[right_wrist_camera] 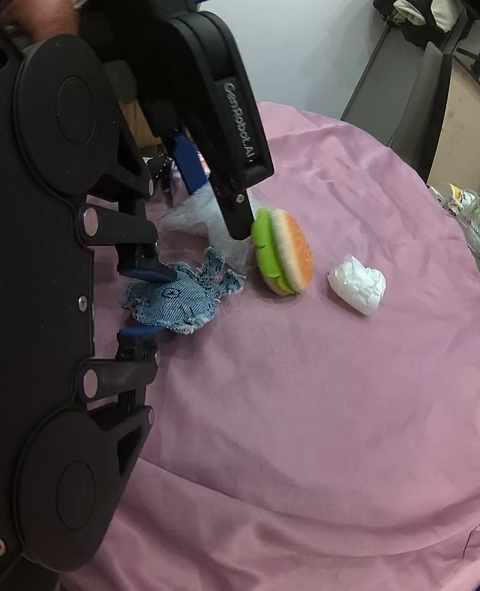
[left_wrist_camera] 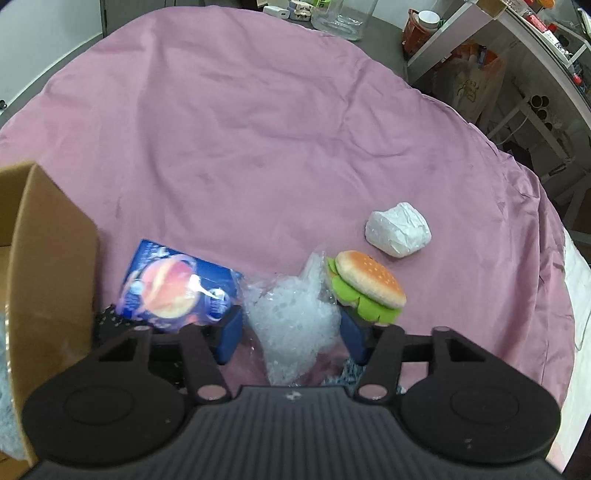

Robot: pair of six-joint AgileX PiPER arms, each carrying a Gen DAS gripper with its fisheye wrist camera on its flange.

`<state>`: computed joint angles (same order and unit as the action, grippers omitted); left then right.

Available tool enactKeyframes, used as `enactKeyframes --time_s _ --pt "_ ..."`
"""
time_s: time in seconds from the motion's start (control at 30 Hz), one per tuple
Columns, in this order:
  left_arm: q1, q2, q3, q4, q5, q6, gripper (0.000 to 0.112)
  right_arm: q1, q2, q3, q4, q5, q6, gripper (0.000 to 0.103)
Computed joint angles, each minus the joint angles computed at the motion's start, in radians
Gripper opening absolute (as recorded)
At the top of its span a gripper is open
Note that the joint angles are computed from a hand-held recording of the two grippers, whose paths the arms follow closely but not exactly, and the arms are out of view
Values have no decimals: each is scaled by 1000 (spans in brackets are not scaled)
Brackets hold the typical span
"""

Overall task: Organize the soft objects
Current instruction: 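Grasp the bubble-wrap bag with the left gripper while the right grasps the denim plush, then carry the bubble wrap and denim plush with both grippers over the box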

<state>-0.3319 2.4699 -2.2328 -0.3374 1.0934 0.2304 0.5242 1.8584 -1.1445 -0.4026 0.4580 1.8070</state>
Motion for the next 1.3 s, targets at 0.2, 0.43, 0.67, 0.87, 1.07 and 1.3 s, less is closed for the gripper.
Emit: enactKeyframes --time_s 0.2,0.43,0.67,0.87,1.07,1.3 --pt "6 -19 -1 -7 30 -26 31 19 -36 -28 30 128 -29 20" --pt "41 -178 252 -71 -63 69 31 91 -72 -48 -72 245 103 19" --pt "90 -327 426 -127 -102 169 31 166 -100 -94 -138 353 158 19" --pt "140 -428 480 -116 -57 201 31 236 -111 -210 -169 493 117 19" --pt "208 -506 500 -143 3 255 31 292 -99 -323 -196 605 101 19" --pt "310 -532 438 -214 105 328 31 340 -40 -485 -212 701 53 19"
